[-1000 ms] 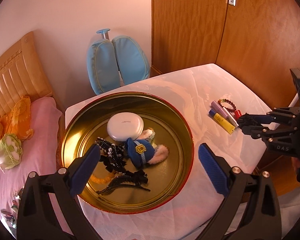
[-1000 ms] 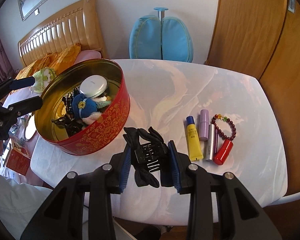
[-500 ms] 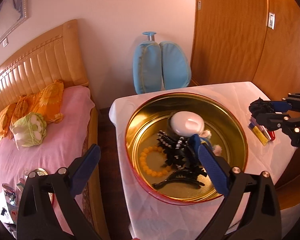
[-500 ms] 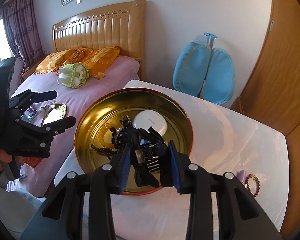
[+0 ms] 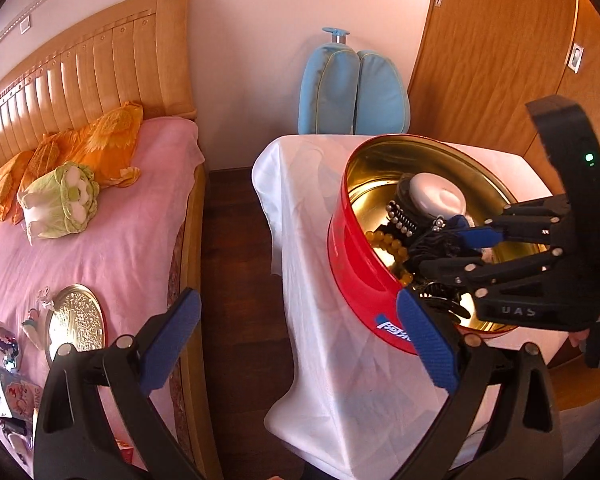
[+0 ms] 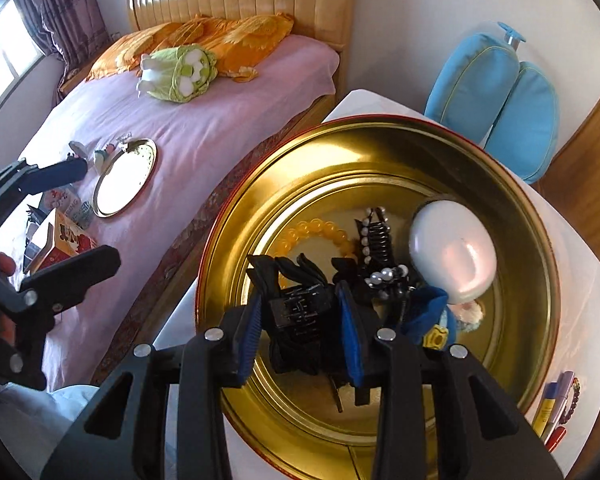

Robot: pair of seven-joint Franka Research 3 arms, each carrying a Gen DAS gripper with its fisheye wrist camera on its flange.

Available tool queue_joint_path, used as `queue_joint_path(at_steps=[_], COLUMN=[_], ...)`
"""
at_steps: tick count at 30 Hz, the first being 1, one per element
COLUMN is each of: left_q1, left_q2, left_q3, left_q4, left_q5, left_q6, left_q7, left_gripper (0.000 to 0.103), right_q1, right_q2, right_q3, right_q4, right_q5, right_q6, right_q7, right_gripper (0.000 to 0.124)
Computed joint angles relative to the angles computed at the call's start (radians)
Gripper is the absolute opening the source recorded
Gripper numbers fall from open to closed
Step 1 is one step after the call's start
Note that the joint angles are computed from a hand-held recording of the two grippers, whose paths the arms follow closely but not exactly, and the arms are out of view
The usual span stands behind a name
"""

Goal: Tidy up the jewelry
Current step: 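Open the right tool to release the bow clip into the tin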

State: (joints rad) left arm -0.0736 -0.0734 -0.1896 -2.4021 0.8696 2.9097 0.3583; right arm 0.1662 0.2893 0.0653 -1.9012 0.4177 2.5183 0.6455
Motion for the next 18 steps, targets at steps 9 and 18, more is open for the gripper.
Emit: queue_joint_path(at_steps=[9, 18], left_q1=[0.023, 0.013], left_q2=[-0.013, 0.006], left_q3=[0.008, 0.001], left_q4=[-0.035, -0.012], left_q5=[-0.03, -0.047], left_q6=[0.059, 0.067], left_q7=[0.054, 0.089], left_gripper=[0.096, 0.096], right_q1=[0.033, 0.007], right_q2=[0.06, 0.028], right_q3=[-0.03, -0.02], right_q4=[0.042, 0.002], right_q5=[-0.143, -0.119], right_q6=[-0.014, 0.036], right_q7=[0.15, 0.145], right_gripper=[0.039, 0.075])
